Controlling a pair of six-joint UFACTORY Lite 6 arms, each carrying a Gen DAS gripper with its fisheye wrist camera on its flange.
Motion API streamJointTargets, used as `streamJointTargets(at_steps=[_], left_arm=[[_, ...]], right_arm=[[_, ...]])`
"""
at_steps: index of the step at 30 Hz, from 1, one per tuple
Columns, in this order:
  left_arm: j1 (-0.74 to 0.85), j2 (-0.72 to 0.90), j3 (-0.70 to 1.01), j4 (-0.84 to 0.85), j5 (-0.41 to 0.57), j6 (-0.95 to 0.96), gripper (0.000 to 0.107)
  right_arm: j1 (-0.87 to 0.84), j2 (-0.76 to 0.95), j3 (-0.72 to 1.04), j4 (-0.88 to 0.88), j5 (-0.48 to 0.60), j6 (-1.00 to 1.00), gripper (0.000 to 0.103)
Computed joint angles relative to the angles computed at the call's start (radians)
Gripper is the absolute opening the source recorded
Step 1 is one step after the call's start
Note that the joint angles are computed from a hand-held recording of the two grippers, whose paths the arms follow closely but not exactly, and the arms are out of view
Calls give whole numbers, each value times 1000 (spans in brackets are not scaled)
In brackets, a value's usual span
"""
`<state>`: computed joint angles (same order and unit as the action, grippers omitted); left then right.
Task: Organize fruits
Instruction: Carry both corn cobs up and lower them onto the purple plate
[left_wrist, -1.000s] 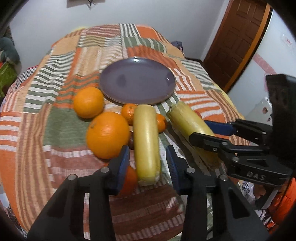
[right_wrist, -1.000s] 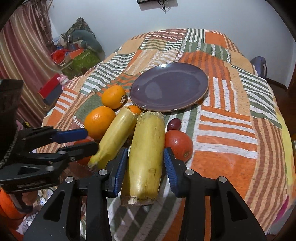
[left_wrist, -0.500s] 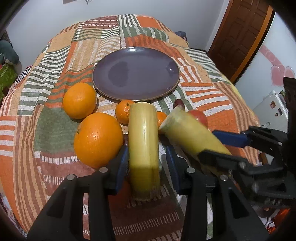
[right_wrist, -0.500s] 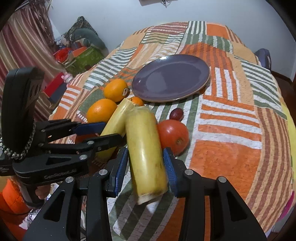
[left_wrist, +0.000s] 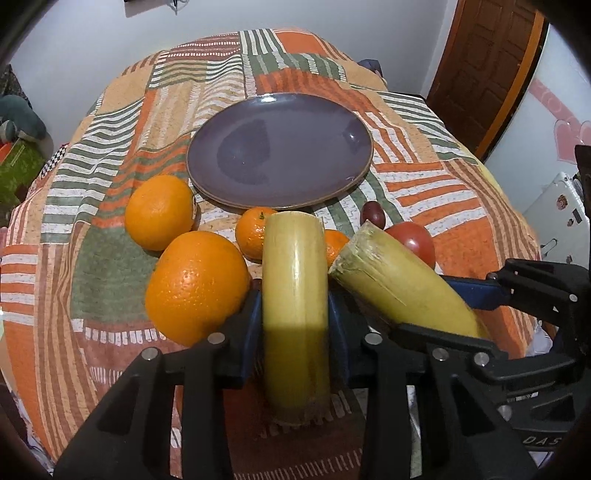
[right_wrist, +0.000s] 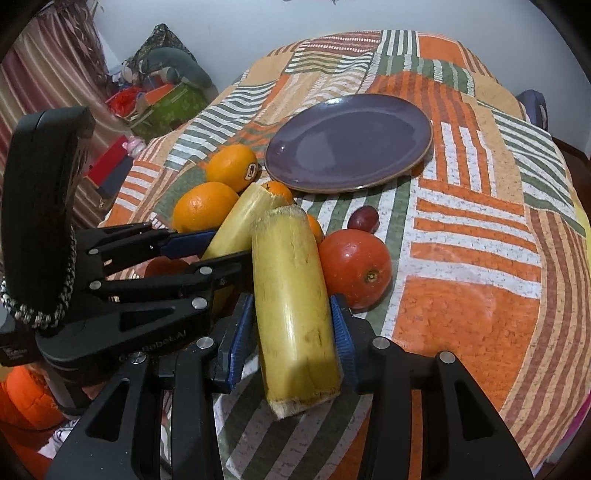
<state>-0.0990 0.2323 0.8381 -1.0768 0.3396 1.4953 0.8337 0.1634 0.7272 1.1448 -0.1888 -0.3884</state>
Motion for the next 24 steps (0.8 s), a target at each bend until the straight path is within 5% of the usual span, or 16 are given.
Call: streamJointTargets(at_steps=[9,24], left_arm=[[54,-58,-18,43,98,-33,35],[77,-160,53,85,206,-125,35]], right_arm=[[16,-45,-33,38,-47,-2,37],[-2,-188,-46,287,-156,-299,36]])
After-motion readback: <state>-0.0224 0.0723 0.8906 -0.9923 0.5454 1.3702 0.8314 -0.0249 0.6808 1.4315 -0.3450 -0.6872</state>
